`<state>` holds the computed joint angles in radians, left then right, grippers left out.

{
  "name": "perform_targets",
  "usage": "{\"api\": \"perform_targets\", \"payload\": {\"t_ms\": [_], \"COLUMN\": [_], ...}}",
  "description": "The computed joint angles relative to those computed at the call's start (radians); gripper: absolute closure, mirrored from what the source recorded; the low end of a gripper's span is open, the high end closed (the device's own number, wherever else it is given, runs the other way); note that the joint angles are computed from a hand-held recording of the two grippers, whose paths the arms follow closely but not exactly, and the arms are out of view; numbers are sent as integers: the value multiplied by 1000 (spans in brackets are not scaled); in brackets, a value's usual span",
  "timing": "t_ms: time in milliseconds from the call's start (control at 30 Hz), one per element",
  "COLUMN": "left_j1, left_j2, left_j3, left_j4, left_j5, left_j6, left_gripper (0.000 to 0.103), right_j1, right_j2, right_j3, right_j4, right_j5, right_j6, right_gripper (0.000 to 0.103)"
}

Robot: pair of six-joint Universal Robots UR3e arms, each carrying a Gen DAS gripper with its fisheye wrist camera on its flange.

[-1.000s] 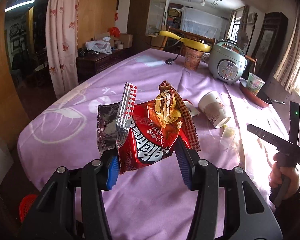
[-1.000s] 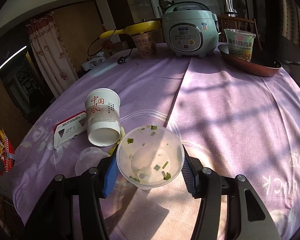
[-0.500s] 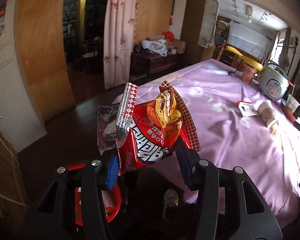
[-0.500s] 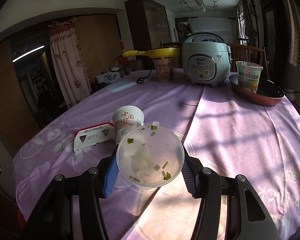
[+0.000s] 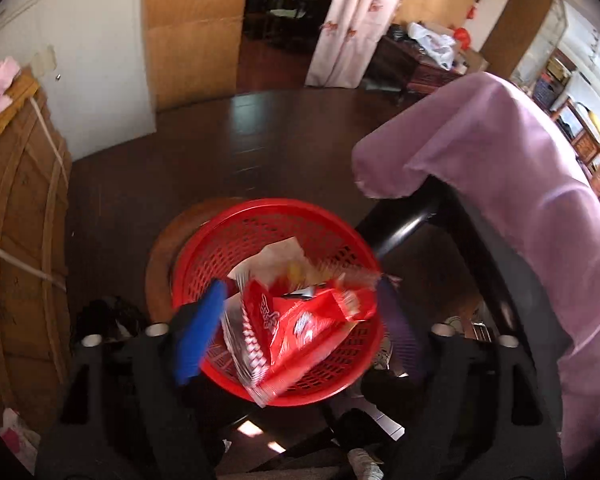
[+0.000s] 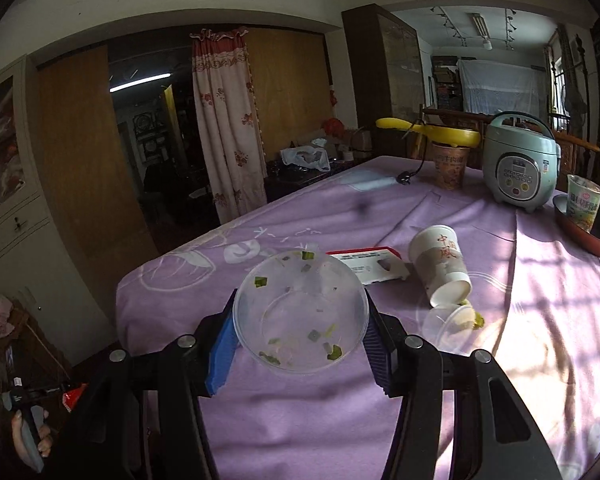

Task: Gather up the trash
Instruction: 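Carry snack bag to the red wastebasket and open the left gripper while the right gripper holds the bowl, then move both grippers back over the table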

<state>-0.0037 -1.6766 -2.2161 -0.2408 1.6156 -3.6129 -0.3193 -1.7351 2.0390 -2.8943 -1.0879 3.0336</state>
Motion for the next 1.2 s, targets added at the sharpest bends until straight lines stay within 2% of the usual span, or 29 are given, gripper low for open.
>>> {"api": "perform_targets", "payload": {"t_ms": [133, 367, 500, 600, 700, 800, 900, 1200], "left_j1": [59, 152, 231, 273, 265, 241, 218, 63], "left_j2": [49, 116, 152, 182, 186, 172, 159, 126], "left_j3": [-74, -143, -180, -202, -195, -173, -161, -70], "left_j4": [46, 59, 64, 63, 48, 33, 35, -12], "left_j5": [-12, 26, 14, 19, 82, 148, 161, 237], "left_j6": [-3, -6, 11, 28, 29, 17, 16, 4], "left_gripper": [10, 7, 7, 7, 7, 7, 7, 7], "right_j1": [215, 585, 745, 826, 864, 854, 834, 685], "right_j2": [95, 400, 624, 807, 936, 905, 825, 579], "right_j3": [-116, -408, -662, -935, -1156, -1102, -965, -559], "right_j4": [16, 136, 278, 424, 530, 488, 410, 165], "right_j5": [-40, -125, -160, -180, -217, -191, -214, -187], "right_j6": [48, 66, 53, 44, 62, 89, 108, 170], "right_gripper": [48, 48, 47, 47, 38, 38, 37, 33]}}
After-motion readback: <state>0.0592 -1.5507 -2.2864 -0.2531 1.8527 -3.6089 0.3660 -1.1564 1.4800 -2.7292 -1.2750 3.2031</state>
